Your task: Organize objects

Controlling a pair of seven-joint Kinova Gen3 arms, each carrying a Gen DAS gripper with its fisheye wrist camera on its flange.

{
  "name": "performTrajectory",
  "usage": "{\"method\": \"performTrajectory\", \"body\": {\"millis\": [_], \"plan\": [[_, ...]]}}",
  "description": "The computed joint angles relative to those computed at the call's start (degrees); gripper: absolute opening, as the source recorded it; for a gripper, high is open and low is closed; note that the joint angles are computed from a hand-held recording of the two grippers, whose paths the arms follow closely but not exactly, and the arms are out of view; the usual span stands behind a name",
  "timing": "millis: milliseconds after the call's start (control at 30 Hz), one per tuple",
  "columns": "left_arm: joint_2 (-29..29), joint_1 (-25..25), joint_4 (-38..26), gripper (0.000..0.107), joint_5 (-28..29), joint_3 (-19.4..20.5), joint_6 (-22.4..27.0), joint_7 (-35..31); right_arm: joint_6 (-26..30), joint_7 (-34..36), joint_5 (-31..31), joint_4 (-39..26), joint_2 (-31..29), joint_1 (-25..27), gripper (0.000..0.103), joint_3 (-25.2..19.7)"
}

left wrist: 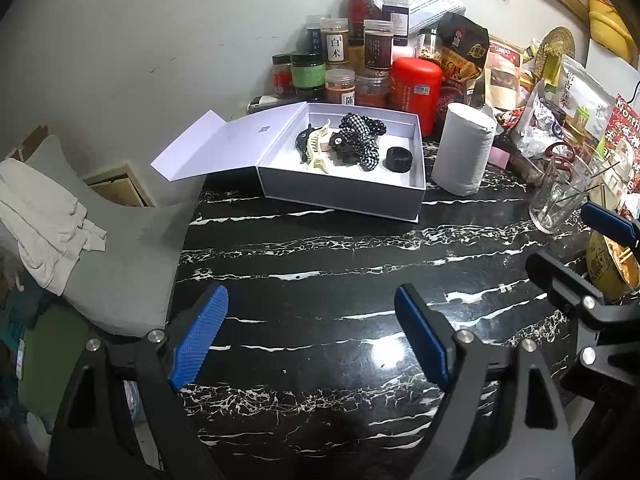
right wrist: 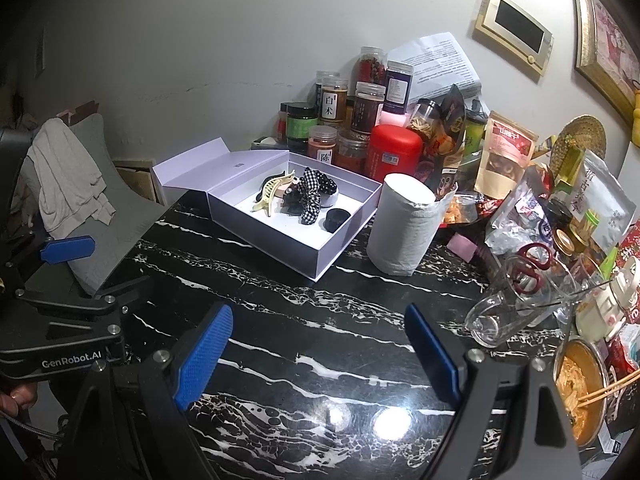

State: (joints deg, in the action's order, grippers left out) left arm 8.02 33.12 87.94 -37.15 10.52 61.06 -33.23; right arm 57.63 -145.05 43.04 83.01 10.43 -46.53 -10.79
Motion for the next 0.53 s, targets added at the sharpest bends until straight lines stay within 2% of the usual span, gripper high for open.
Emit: {"method": "performTrajectory", "body": {"millis": [533], "plan": [[-0.59, -0.78, 1.29, 0.085, 1.06, 0.14, -2.63, -1.16, -0.28, 0.31, -0.30, 0.22, 0.25, 0.05, 0.089, 0.14]]}}
